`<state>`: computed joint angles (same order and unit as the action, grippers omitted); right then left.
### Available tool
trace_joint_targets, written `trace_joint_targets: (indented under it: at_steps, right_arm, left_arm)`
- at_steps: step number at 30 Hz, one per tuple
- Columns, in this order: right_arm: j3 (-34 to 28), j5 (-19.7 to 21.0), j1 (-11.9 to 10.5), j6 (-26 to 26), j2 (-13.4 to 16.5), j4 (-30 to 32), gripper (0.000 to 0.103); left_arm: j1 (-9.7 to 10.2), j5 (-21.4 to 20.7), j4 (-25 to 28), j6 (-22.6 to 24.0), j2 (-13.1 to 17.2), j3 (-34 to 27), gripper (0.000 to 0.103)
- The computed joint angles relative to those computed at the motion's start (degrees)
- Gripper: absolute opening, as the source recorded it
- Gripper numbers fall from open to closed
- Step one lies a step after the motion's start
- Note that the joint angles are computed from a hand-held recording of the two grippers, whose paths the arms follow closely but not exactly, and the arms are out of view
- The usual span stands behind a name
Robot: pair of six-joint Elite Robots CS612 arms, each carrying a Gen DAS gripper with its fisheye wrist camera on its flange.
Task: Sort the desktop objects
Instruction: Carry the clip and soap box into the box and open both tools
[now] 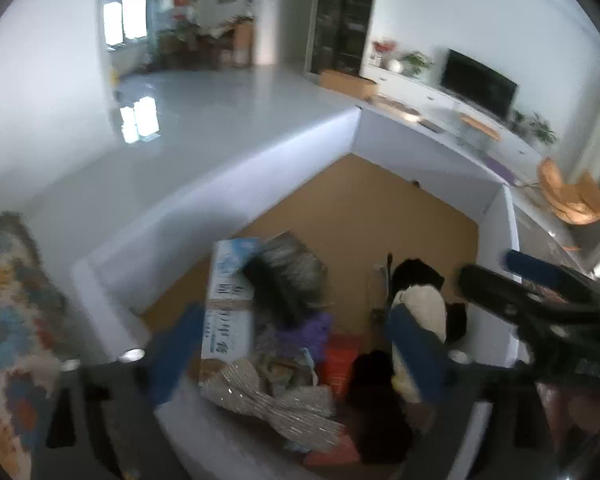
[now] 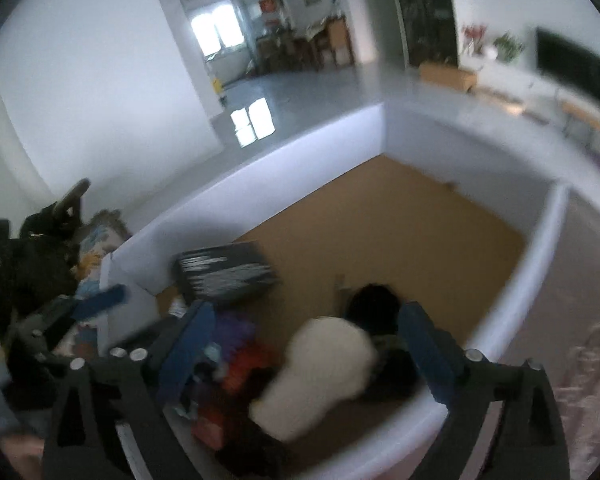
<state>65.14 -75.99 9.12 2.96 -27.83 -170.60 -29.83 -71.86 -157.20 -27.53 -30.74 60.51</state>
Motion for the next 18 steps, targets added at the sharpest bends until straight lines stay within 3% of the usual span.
trace_joint_targets:
  at_steps: [1, 3, 5, 8, 13, 18]
  right_arm:
    - [1.04, -0.54, -0.21, 0.42, -0.69, -1.24, 0.098]
    - [4.7, -2.79, -0.85, 1.1, -2.84, -4.28, 0.098]
    - [6.84, -3.93, -1.53, 1.66, -4.09, -6.87, 0.098]
    - [9.12, -5.77, -2.61, 1.69, -5.75, -9.14, 0.1]
    - [8.91, -7.12, -3.26, 1.69, -6.29, -5.21, 0.102]
    - [7.58, -6.12, -2.83, 0.59, -5.47, -2.79, 0.102]
  left_arm:
    - [-0.81, 2.52, 1.06, -1.42, -0.16, -0.32, 0.103]
    - [-1.77, 2.89, -0.56, -3.27, -0.82, 0.64, 0.103]
    - [-1.86, 0.05, -6.1, -3.89, -1.78, 3.3, 0.103]
    - [-2.61, -0.4, -14.64, -4.68, -2.21, 5.77, 0.103]
    - [-4.35, 7.25, -5.77, -2.69, -2.34, 3.76, 0.103]
    - [-3.76, 7.45, -4.63, -3.32, -3.5, 5.8, 0.103]
